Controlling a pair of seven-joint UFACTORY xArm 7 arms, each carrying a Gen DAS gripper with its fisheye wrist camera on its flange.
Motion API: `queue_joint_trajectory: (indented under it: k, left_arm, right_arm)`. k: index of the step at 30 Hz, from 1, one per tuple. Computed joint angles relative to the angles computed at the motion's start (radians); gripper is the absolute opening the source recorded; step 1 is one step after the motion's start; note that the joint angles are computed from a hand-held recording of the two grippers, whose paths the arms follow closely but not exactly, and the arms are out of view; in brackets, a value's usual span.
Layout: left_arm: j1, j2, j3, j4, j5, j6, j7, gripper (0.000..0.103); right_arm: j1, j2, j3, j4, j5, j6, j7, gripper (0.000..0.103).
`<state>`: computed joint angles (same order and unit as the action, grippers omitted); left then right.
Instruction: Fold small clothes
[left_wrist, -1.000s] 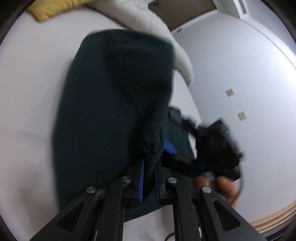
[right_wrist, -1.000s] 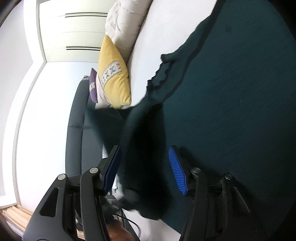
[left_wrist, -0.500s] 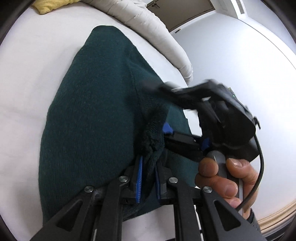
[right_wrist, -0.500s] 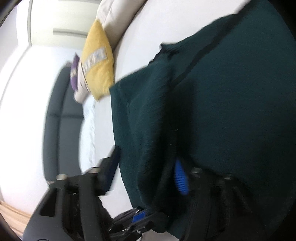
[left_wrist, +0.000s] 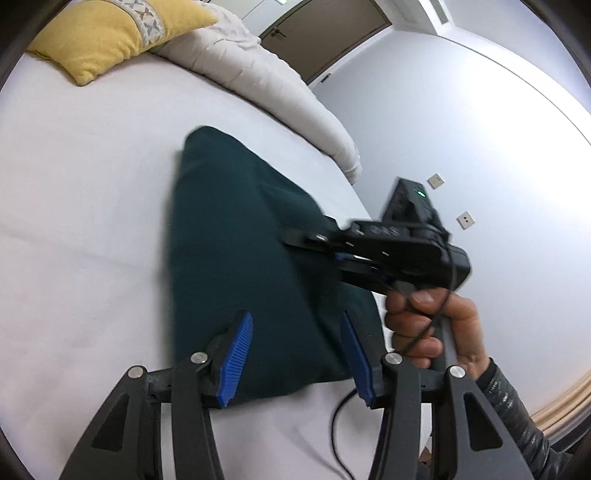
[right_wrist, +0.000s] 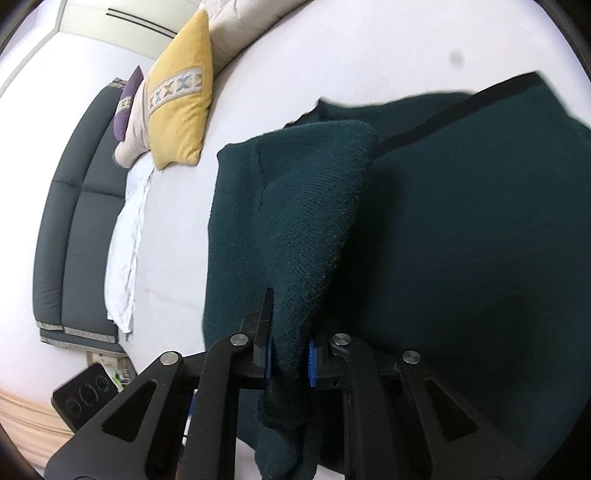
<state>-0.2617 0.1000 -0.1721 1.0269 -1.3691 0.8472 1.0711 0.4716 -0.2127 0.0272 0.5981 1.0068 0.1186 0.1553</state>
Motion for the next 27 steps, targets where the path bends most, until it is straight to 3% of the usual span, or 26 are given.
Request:
queue_joint_trajectory:
  k: [5,11,17,27]
  left_arm:
    - [-0.006,0.031,-0.004,0.032,0.039,-0.053,-0.013,0.052]
    - [-0.033,0.031,-0.033,0.027,0.088,-0.139,-0.042,0.053]
    - [-0.057,0.033,-0.047,0.068,0.115,-0.205,-0.047,0.058]
    - [-0.132,0.132,-0.116,0.227,0.253,-0.343,-0.116,0.063]
  right_arm:
    - [-0.108,-0.127,0.019,-0.129,-0.226,0.047,0.197,0.011]
    - [0.070,-0.156,-0.170,-0.194,-0.110,-0.037,0.078,0.011]
    - [-0.117,-0.244,-0.057,-0.215,-0.374,0.086,0.220,0.011]
    - [-0.273,-0.548,-0.105,-0.351,-0.574,0.273,0.300,0.011]
